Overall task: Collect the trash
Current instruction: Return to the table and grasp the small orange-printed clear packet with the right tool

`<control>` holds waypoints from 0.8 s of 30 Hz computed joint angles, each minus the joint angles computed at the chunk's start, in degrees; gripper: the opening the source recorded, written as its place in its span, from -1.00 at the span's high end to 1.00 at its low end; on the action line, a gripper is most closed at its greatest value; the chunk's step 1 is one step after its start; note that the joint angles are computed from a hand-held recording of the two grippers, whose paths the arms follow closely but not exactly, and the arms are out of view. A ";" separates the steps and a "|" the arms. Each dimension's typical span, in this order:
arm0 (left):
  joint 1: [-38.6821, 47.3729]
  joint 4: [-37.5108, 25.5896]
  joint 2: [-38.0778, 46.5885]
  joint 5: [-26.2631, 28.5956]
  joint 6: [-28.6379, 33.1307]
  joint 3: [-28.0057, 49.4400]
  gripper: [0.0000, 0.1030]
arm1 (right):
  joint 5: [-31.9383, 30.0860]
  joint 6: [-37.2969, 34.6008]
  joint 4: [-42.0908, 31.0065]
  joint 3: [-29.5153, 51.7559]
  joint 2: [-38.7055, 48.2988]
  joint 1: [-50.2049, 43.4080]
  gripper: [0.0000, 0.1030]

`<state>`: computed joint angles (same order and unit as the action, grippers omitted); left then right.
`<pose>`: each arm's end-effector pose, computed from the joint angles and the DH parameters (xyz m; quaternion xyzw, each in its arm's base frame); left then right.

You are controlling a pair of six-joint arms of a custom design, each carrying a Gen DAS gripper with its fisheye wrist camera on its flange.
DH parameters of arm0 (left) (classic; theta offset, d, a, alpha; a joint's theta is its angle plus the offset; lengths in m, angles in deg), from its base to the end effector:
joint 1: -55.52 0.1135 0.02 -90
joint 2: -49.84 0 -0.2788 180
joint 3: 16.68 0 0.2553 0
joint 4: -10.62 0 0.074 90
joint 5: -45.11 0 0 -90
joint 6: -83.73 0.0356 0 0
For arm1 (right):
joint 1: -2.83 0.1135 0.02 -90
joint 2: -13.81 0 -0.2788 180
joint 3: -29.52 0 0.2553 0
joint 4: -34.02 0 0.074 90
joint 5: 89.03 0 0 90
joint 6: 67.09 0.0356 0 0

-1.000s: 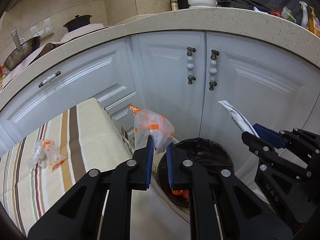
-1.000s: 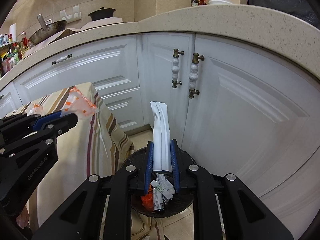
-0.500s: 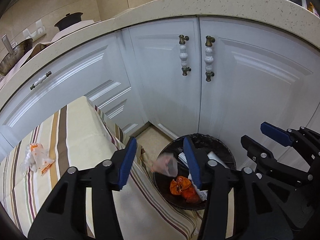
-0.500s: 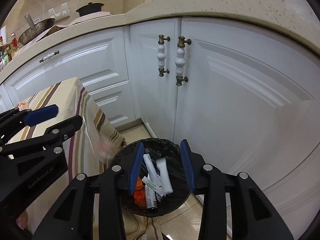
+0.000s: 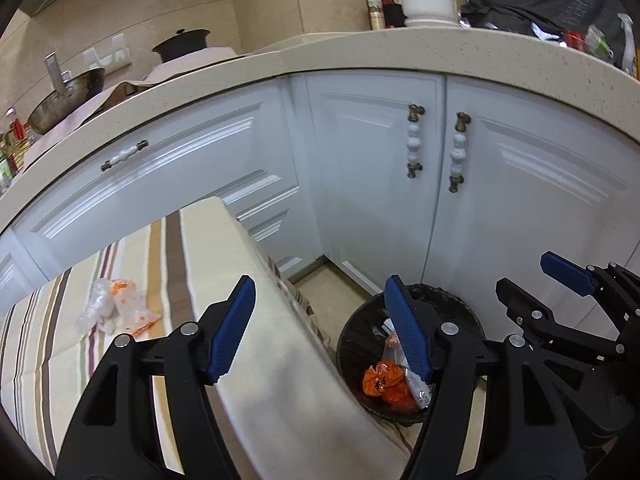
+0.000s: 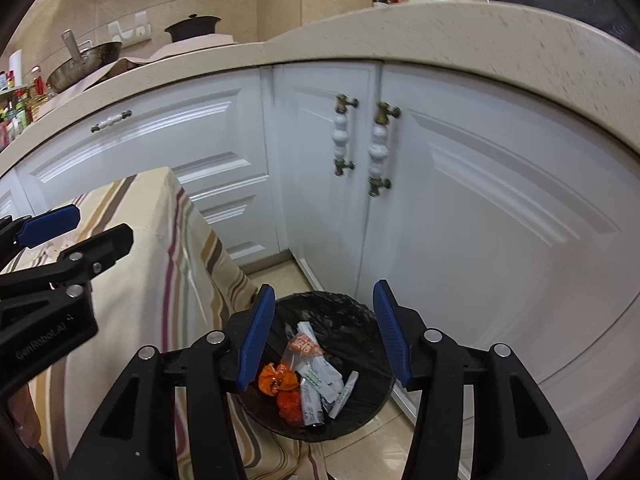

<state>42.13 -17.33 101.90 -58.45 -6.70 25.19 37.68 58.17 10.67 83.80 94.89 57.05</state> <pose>0.1822 -0.0348 0.2211 0.0495 0.8932 0.0532 0.4438 0.1753 0.2069 0.1951 -0.0411 0.8978 0.0174 0.4381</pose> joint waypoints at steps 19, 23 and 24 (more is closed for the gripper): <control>55.60 -8.81 -7.05 30.43 21.93 2.87 -0.29 | -4.50 -7.16 2.61 20.67 16.91 9.53 -0.08; 67.51 -7.60 -2.29 36.64 26.41 4.65 -0.29 | -6.68 -9.40 2.23 27.58 22.70 11.46 -0.08; 69.76 -7.09 -0.97 37.64 27.24 5.07 -0.29 | -7.22 -10.08 2.05 29.64 24.31 11.87 -0.08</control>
